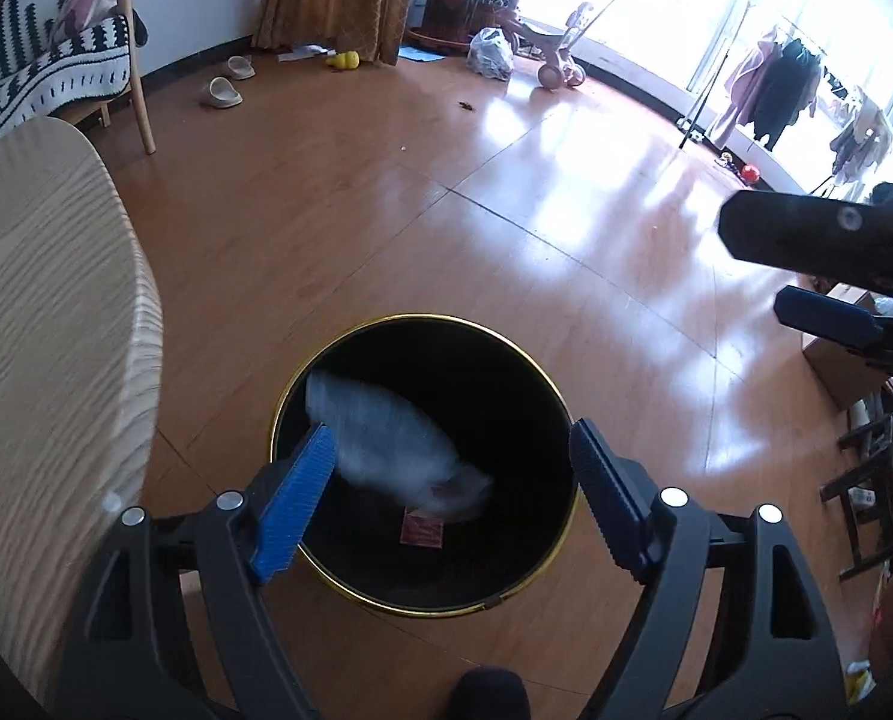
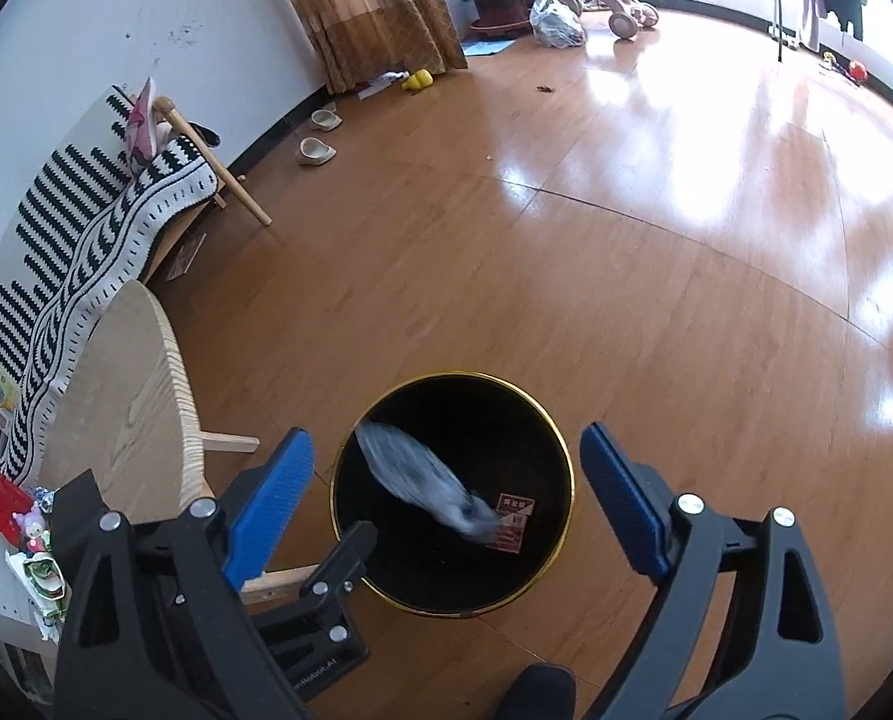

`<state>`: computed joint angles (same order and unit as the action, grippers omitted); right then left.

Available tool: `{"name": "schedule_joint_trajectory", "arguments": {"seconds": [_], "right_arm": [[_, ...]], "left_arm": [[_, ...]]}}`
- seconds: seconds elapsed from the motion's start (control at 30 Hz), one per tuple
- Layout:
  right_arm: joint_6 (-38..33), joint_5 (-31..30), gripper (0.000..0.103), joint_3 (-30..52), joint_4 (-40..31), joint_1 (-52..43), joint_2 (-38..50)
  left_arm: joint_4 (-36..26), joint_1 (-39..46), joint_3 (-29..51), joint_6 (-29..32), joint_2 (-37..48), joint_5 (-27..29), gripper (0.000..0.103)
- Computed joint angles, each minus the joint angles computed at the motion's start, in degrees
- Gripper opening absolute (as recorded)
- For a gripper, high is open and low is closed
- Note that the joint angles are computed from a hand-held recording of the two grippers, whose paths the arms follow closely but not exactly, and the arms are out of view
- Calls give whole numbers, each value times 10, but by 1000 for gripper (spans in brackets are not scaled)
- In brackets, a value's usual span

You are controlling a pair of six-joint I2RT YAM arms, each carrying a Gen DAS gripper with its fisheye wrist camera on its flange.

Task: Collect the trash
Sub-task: 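Carry both items over the black bin and open both tools to drop them, then grasp white tissue with left tool while right tool grasps foil snack wrapper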

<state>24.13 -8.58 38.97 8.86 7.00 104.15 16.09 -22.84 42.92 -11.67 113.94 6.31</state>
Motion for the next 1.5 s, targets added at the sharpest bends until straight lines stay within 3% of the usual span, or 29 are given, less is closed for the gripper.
{"name": "schedule_joint_trajectory", "arguments": {"seconds": [0.17,0.3,0.4,0.47,0.57,0.67,0.73,0.83,0.93,0.97,1.17,1.33,1.5], "right_arm": [[19,16,87,4,-16,39,-36],[49,41,92,11,-21,99,-69],[68,63,92,36,-30,170,-62],[80,78,92,74,-47,229,-37],[89,103,92,161,-86,325,16],[85,124,92,257,-127,414,74],[81,131,92,334,-155,474,122],[72,134,92,444,-198,540,189],[36,128,92,600,-257,606,288],[40,131,92,631,-293,607,301],[12,114,92,774,-354,653,403],[11,99,92,863,-400,660,460],[10,93,92,919,-426,663,494]], "left_arm": [[-20,12,-70,28,-115,-13,85],[-94,68,-142,63,-275,5,92],[-184,172,-192,126,-433,24,94],[-263,310,-203,215,-520,79,95],[-347,526,-187,322,-569,134,95],[-373,742,-130,408,-513,180,95],[-385,881,-79,500,-436,254,95],[-385,1009,14,553,-315,282,95],[-370,1099,115,569,-197,288,95],[-363,1118,150,564,-157,281,95],[-368,1160,306,562,13,255,95],[-354,1137,344,571,65,256,95],[-319,1103,364,556,113,220,92]]}}
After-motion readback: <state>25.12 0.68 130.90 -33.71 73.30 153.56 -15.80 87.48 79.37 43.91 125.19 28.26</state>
